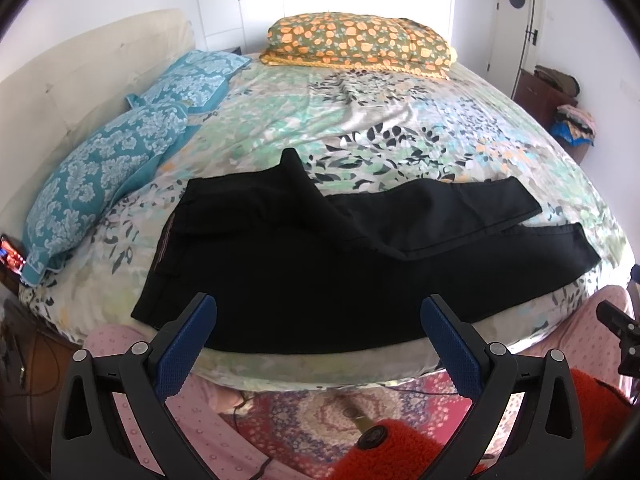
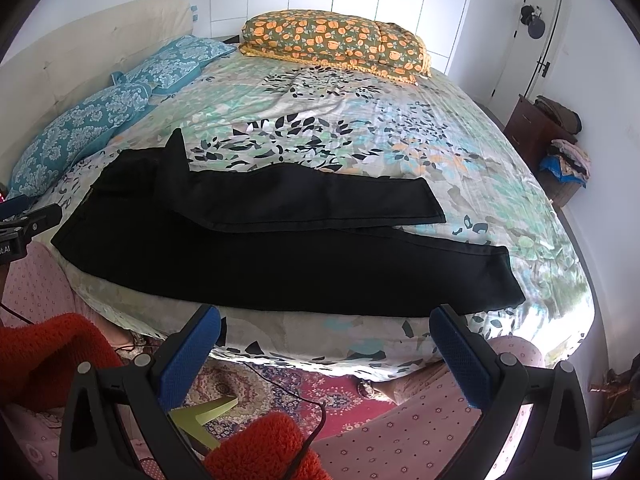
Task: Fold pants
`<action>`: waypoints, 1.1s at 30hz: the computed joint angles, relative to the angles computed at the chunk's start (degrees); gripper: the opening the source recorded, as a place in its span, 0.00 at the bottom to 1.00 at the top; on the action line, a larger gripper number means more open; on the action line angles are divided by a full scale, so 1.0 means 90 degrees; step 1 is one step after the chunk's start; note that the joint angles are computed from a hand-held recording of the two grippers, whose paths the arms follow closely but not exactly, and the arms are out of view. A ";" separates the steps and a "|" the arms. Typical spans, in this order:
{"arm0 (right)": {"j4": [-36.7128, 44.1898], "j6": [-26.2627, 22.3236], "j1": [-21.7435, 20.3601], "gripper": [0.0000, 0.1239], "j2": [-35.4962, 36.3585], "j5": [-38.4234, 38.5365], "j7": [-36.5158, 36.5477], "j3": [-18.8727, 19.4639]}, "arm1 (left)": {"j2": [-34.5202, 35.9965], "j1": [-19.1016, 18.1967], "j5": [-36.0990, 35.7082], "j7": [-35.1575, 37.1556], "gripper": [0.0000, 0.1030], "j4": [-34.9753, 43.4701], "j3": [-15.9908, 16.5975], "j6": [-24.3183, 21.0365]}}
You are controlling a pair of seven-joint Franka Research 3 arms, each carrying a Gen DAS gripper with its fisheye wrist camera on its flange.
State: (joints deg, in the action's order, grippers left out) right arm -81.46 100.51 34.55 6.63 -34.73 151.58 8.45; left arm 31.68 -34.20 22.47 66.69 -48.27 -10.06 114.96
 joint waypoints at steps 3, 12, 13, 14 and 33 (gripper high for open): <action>-0.0004 -0.0001 0.0002 0.83 0.0001 0.0013 0.0003 0.0003 | -0.0009 -0.0003 0.0006 -0.0008 0.99 -0.0016 0.0001 0.0007; -0.0034 0.0037 -0.0025 0.83 -0.0005 0.0072 -0.0032 -0.0005 | 0.0046 -0.0031 0.0002 -0.0007 0.99 0.0068 0.0003 -0.0084; -0.0028 0.0034 -0.0024 0.83 -0.0001 0.0075 -0.0033 -0.0005 | 0.0084 -0.0044 0.0005 -0.0001 0.99 0.0129 0.0009 -0.0110; -0.0020 0.0033 -0.0025 0.83 0.0004 0.0078 -0.0041 -0.0006 | 0.0084 -0.0046 0.0003 0.0000 0.99 0.0129 0.0013 -0.0110; -0.0003 -0.0150 -0.0038 0.83 0.0001 0.0061 0.0159 -0.0024 | 0.0092 -0.0030 -0.0039 -0.0039 0.99 0.0130 0.0032 -0.0062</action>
State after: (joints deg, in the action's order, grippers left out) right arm -81.49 99.16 34.21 6.63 -34.19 153.01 8.24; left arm 32.51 -34.47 22.12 66.34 -47.09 -9.77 114.40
